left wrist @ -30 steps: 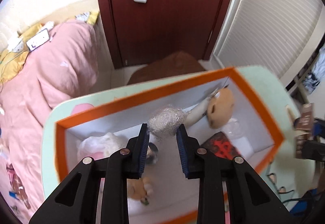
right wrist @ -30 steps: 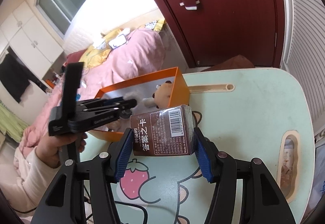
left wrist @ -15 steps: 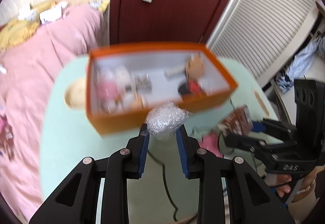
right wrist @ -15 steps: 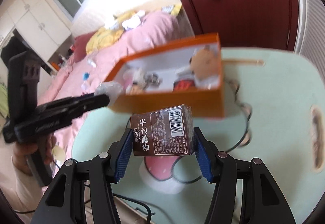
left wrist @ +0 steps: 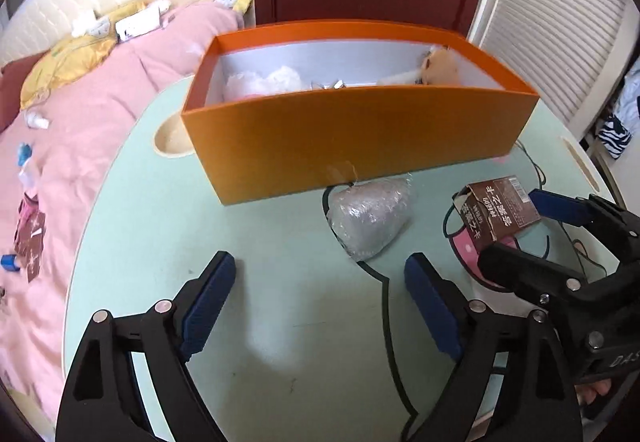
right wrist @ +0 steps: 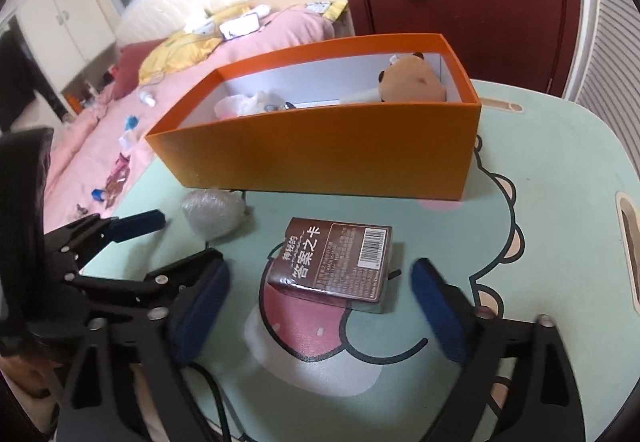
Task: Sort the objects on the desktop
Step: 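Set the carton on the table with the right gripper while the left sets down the foil ball, then reach into the box and grasp the brown plush toy with the right gripper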
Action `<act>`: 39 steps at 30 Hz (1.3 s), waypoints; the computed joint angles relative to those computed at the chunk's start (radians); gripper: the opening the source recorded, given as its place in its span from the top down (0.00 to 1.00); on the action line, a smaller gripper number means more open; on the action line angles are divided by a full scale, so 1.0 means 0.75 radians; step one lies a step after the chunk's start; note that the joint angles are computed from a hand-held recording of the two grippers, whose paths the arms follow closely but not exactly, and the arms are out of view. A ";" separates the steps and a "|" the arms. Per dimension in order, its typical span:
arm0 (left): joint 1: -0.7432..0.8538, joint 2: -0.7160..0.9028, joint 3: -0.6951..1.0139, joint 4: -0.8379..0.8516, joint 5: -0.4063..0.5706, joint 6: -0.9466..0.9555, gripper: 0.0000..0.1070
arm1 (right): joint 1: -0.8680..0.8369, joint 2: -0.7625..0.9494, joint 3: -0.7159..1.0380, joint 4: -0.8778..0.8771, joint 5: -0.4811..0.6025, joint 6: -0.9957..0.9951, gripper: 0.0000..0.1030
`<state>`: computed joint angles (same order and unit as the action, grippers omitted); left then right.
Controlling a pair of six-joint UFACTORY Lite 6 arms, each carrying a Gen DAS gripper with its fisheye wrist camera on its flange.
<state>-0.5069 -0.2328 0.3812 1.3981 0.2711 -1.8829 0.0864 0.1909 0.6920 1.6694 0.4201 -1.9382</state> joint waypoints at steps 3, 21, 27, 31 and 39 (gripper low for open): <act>0.005 -0.005 -0.017 0.084 0.013 -0.100 0.18 | 0.033 -0.020 -0.051 0.183 -0.054 -0.232 0.06; -0.007 -0.014 -0.058 0.200 0.055 -0.258 0.10 | 0.010 -0.232 0.222 -0.593 0.033 0.616 0.11; -0.006 -0.024 -0.071 0.236 0.056 -0.294 0.10 | 0.210 0.176 0.816 -1.430 -0.063 1.392 0.14; -0.019 -0.034 -0.085 0.249 0.062 -0.317 0.10 | 0.290 0.535 1.285 -1.988 0.161 1.861 0.30; -0.009 -0.048 -0.094 0.264 0.049 -0.315 0.10 | 0.453 0.964 1.758 -2.660 0.513 2.375 0.53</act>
<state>-0.5138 -0.2690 0.3108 1.5959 0.3080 -2.1190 0.4262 0.9141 2.0105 -0.3252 0.8047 -0.1572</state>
